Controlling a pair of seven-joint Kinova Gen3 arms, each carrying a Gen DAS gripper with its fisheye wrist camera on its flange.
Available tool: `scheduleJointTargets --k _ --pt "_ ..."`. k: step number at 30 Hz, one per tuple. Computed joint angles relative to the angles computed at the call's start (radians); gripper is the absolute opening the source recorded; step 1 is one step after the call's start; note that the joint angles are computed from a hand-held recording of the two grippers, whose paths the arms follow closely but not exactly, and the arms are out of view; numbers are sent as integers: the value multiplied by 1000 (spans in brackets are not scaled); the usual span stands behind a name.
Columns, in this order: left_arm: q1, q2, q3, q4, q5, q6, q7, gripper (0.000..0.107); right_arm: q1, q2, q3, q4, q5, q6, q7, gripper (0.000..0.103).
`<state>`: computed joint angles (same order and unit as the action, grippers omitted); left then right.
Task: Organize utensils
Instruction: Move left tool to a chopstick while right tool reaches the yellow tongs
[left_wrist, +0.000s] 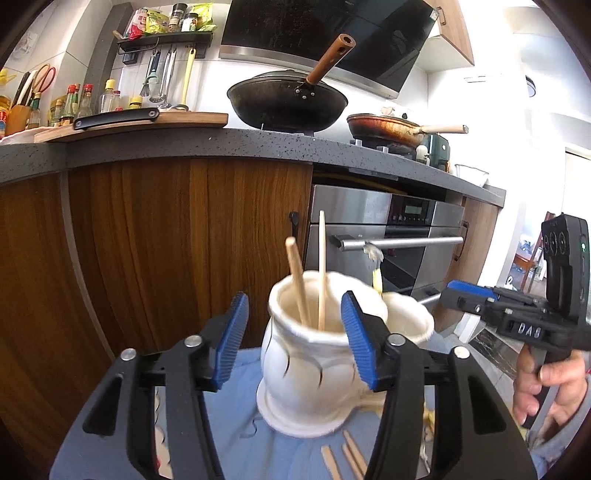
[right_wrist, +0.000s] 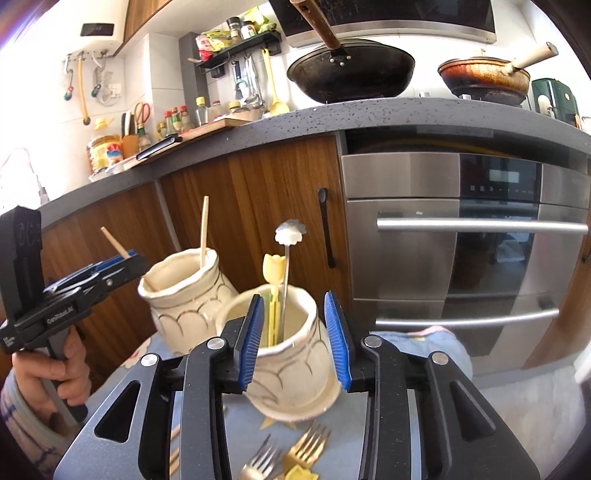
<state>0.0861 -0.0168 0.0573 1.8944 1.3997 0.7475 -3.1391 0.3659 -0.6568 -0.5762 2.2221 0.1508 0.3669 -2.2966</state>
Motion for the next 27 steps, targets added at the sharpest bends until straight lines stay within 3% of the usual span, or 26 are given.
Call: scheduleJointTargets --k 6,13,27 --pt "-44 -24 -44 40 -52 103 14 53 -39 -50 -18 17 -36 85 -18 39" --pt "-64 -26 -50 56 -172 141 87 53 -73 -49 -65 26 -57 193 -61 39" --pt "12 -28 5 90 -498 65 288 52 -212 27 -75 41 -57 329 -150 39"
